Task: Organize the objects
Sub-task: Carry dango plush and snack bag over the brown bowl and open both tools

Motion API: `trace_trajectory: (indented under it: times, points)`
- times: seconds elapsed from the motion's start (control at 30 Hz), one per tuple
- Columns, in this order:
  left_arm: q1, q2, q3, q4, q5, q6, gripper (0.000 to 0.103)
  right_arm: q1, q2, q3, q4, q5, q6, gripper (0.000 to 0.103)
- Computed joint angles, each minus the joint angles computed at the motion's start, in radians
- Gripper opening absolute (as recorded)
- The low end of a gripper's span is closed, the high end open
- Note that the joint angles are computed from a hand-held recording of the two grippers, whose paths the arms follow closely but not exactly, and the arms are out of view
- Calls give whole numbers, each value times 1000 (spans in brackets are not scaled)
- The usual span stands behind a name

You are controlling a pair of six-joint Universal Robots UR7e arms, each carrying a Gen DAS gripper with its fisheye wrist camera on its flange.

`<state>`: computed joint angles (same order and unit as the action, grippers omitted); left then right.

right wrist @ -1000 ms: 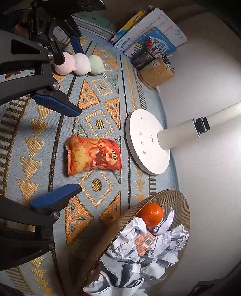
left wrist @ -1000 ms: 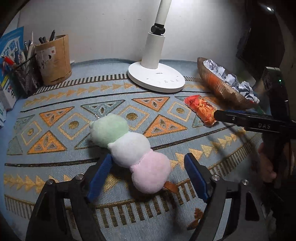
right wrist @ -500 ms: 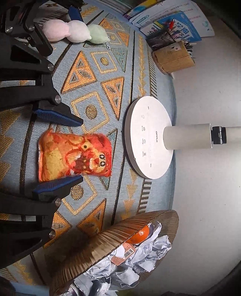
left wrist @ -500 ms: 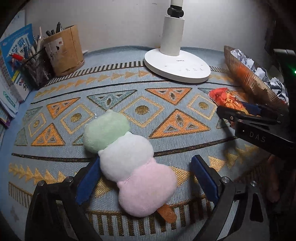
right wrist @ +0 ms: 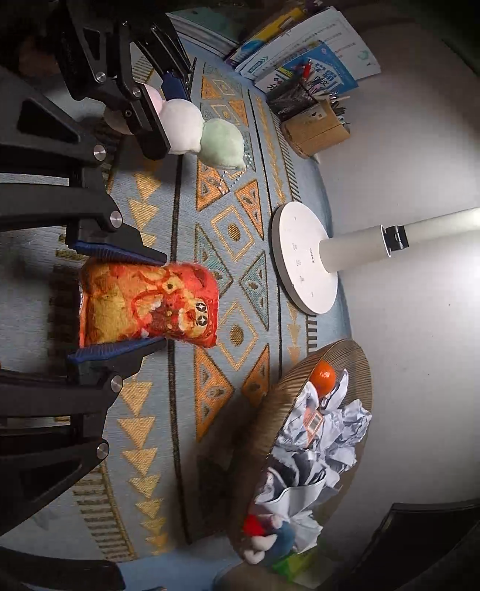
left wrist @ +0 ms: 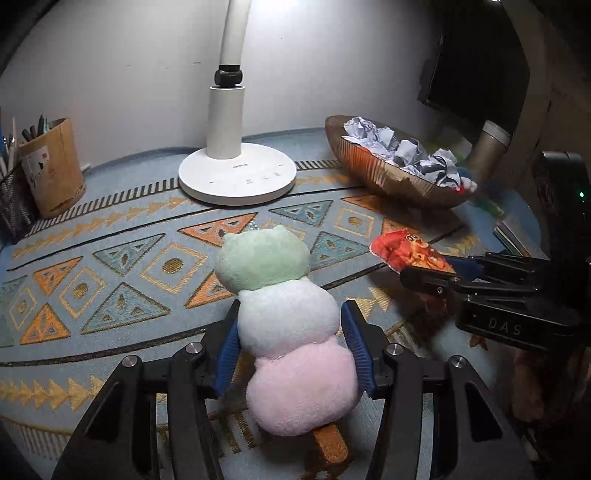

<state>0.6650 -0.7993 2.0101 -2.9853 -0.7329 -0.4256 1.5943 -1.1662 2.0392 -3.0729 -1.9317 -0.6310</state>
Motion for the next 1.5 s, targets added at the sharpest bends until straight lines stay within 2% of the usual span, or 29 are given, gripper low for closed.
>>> trace_trajectory:
  times: [0.07, 0.13, 0.2, 0.23, 0.3, 0.33, 0.37, 0.53, 0.6, 0.67, 0.7, 0.73, 0.8, 0.83, 0.9, 0.97, 1.1, 1.23, 1.3, 1.37, 1.4, 1.5]
  points:
    - [4, 17, -13, 23, -10, -19, 49, -12, -6, 27, -18, -8, -15, 37]
    - [5, 29, -7, 13, -7, -43, 51, -29, -16, 40, 8, 15, -35, 37]
    - [9, 31, -22, 103, 16, -110, 53, -36, -20, 49, 15, 16, -47, 39]
    - [6, 28, -22, 118, 33, -130, 55, -35, -23, 53, 13, 11, -54, 44]
    - [14, 18, -23, 143, 33, -171, 60, -35, -25, 61, 0, 9, -61, 66]
    - [15, 13, -18, 146, 33, -185, 73, -35, -20, 68, -31, 2, -63, 78]
    - [14, 5, -12, 152, 34, -208, 85, -34, -16, 69, -47, -7, -65, 78]
    - [-6, -28, 41, 151, 56, -339, 87, -36, -8, 54, -27, -14, -45, 78]
    - [-11, -29, 48, 151, 51, -364, 87, -29, 3, 51, -45, -29, -52, 76]
    - [-22, -19, 34, 198, 77, -379, 85, -21, 13, 52, -58, -37, -68, 65]
    - [-26, -12, 18, 243, 87, -390, 85, -13, 25, 54, -85, -55, -80, 64]
    - [-29, -5, 0, 298, 97, -408, 80, -8, 35, 57, -108, -73, -93, 58]
    - [-41, 15, -31, 410, 151, -456, 62, -3, 40, 68, -139, -74, -123, 43]
    - [-46, 23, -36, 415, 158, -447, 46, -1, 42, 76, -159, -76, -140, 37]
    - [-57, 34, -48, 441, 181, -448, 45, 4, 47, 86, -187, -82, -167, 35]
    - [-63, 35, -39, 369, 175, -395, 45, -3, 24, 91, -143, -53, -157, 34]
    - [-77, 33, -71, 284, 174, -284, 45, -25, -66, 96, -13, 63, -97, 34]
    - [-80, 68, -175, 143, 165, -56, 45, 0, -140, 67, -39, 117, -77, 34]
    - [-71, 102, -252, 42, 138, 72, 45, 22, -150, 25, -86, 114, -84, 34]
    - [-51, 139, -319, -124, 46, 213, 46, 45, -138, -36, -124, 88, -78, 34]
    - [-38, 160, -361, -157, 13, 244, 46, 51, -124, -71, -138, 77, -70, 34]
    - [0, 228, -501, -141, -46, 291, 46, 61, -72, -174, -160, 22, -29, 34]
